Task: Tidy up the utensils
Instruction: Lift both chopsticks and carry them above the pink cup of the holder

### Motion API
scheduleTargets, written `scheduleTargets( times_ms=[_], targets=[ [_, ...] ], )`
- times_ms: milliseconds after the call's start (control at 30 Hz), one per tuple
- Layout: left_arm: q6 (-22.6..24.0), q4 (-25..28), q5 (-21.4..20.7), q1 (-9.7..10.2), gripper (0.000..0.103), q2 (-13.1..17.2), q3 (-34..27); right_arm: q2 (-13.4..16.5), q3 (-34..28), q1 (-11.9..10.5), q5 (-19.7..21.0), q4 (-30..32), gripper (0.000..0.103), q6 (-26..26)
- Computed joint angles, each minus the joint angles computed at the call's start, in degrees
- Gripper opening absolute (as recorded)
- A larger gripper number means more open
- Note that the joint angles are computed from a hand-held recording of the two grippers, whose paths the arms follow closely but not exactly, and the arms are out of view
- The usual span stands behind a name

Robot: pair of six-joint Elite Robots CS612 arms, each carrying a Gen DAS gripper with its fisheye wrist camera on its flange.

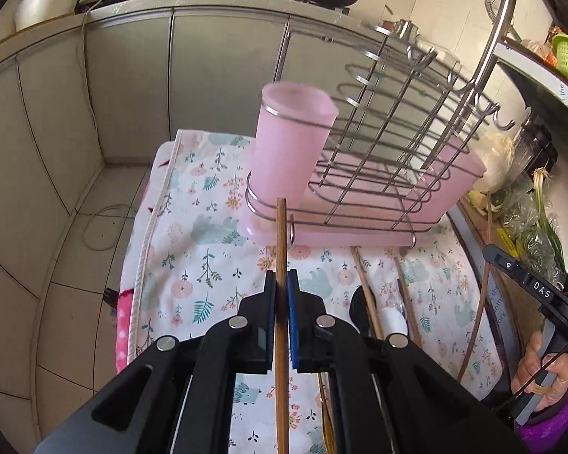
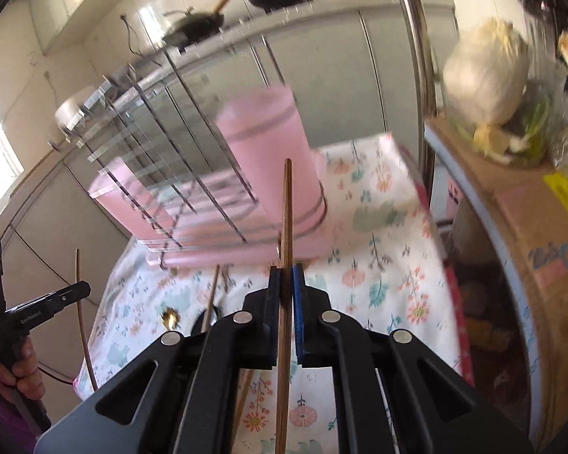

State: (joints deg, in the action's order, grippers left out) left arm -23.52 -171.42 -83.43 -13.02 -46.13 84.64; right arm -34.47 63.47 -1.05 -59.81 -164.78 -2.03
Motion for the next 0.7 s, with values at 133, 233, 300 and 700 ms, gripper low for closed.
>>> scheduleTargets(
  times_ms=[133, 233, 300, 700],
  targets=[
    [1.1, -5.8, 2.0, -0.58, 0.005, -1.3, 1.1, -0.7, 0.4, -0.2, 1.2, -6.7, 0.007, 1.4],
    [2.0, -9.3, 4.8, -1.00, 0.005, -1.6, 0.6, -0.8, -0.2, -0.2, 2.0, -10.2, 0.007, 2.8],
    [2.4, -10.9, 6.7, -1.21, 0.005, -1.3, -0.3, -0.6, -1.0, -0.3, 2.4, -12.2, 0.007, 3.8],
    [2.0, -14.1, 16.0, -1.46, 0.005, -0.7, -4.5, -0.5, -5.1, -0.9, 4.8, -19.4, 0.007, 8.2]
  ],
)
